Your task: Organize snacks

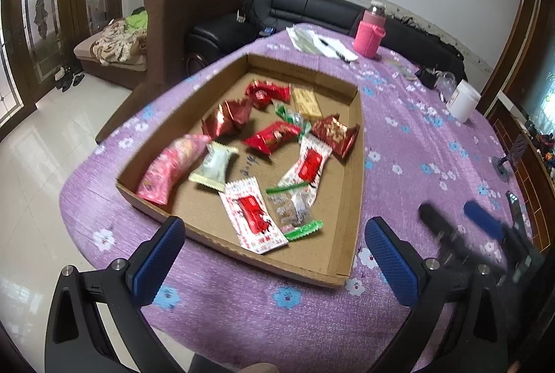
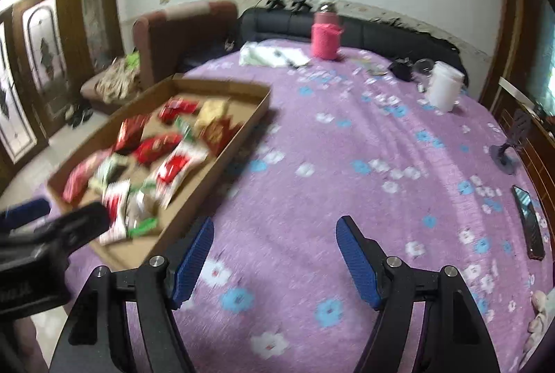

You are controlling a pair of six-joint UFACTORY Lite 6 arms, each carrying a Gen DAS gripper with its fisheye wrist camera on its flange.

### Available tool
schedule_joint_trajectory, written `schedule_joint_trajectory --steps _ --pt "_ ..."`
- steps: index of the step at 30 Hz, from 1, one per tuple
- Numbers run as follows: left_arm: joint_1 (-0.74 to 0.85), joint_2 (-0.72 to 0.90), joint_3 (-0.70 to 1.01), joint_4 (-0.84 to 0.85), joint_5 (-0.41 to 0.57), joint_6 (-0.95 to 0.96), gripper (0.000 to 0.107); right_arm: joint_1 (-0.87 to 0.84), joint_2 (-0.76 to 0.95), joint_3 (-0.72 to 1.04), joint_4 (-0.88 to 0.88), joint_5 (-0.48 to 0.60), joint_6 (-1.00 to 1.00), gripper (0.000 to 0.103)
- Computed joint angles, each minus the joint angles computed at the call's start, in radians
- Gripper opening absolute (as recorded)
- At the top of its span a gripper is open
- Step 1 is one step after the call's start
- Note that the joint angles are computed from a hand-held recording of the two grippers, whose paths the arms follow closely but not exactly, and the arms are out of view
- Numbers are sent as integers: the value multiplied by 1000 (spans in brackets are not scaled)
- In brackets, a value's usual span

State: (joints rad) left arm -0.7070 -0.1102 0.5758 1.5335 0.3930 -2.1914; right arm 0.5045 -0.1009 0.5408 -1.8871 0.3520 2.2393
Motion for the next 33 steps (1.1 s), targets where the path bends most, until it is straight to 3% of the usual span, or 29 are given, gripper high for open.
schedule_joint_trajectory --steps 3,7,9,12,16,19,21,23,27,29,33 --pt "43 -95 -51 -58 7 88 103 -101 -29 74 46 -138 -104 77" --pt "161 -232 -117 -157 11 246 103 -119 58 258 388 -280 -519 77" --pt "227 -310 -168 -181 2 291 103 -77 168 379 563 -268 -728 77" --pt "347 -374 -216 -215 -67 374 103 -10 374 605 841 -167 -1042 77" --pt "491 -394 -248 -212 -163 438 103 28 585 801 1259 -208 -1460 77" --pt "557 -393 -261 -246 -220 496 103 67 724 1003 1532 -128 -1752 77" --pt "584 -412 -277 -297 -248 562 103 87 851 1179 1534 -45 -1791 77" --pt "611 -390 -268 -273 -274 556 103 122 992 1373 1373 72 -1686 77" --pt "615 -410 -276 -402 -288 692 103 167 1215 1670 1179 290 -1629 77" --pt "620 -385 -256 -324 -293 629 103 151 1168 1614 1190 283 -1630 77" --pt "527 -362 -233 -138 -230 405 103 119 860 1209 1023 130 -1395 77"
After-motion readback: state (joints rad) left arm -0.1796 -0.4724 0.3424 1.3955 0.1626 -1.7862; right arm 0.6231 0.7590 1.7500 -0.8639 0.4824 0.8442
